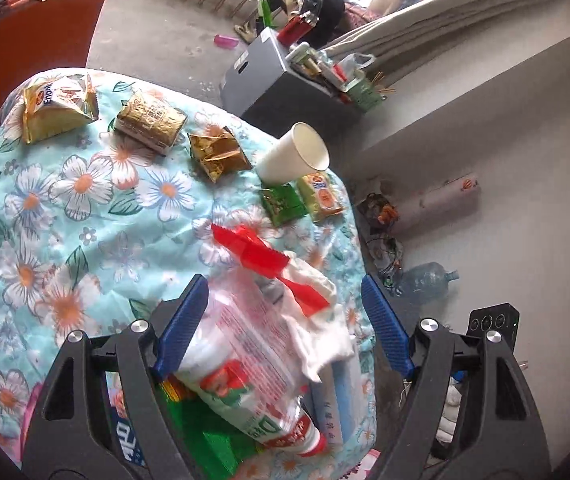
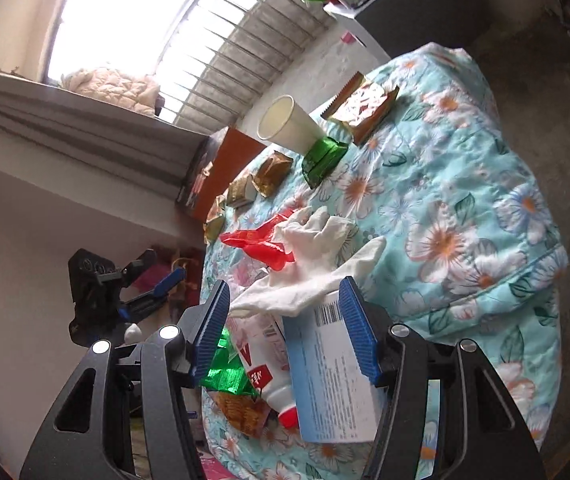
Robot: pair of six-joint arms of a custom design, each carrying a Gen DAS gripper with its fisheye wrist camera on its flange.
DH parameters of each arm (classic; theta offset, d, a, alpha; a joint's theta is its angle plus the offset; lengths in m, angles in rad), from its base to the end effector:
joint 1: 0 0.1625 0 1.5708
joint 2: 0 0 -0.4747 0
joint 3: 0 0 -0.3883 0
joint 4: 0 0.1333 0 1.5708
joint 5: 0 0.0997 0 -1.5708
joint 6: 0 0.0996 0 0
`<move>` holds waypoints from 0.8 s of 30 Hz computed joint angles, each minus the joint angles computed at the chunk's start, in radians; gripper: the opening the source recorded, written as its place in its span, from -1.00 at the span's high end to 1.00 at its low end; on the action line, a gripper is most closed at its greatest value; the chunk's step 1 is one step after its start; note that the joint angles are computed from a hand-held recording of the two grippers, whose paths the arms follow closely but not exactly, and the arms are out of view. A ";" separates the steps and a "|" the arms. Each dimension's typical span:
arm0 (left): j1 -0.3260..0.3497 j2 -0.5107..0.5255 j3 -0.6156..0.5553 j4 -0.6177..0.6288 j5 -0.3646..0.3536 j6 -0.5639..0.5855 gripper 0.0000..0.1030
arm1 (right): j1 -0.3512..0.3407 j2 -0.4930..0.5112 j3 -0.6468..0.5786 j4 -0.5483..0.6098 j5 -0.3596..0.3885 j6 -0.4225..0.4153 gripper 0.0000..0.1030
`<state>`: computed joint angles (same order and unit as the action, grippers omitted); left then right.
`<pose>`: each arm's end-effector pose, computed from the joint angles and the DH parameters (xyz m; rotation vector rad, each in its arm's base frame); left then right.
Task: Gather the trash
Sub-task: 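Grasp the red wrapper with the left tool while the right grasps the white glove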
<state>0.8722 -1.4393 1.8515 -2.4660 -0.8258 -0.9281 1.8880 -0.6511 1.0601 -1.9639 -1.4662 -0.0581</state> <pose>-0.1937 -0.5429 0.4590 -0.5680 2.6560 -1.2251 0.3960 -0.7456 0.1951 -0.5658 2.9865 0.0445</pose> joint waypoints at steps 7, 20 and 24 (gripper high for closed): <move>0.131 0.092 -0.153 0.197 -0.111 0.013 -0.42 | 0.009 0.201 -0.317 0.263 -0.083 0.075 -0.08; 0.189 0.124 -0.179 0.233 -0.206 0.026 0.52 | -0.020 0.400 -0.632 0.499 -0.005 0.178 -0.08; 0.183 0.117 -0.165 0.214 -0.193 0.049 0.71 | -0.011 0.415 -0.646 0.520 -0.010 0.159 -0.08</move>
<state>1.0550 -1.3220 1.6865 -2.2517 -1.0190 -0.8787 1.8769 -0.2363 0.4144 -1.4440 -1.4763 0.1005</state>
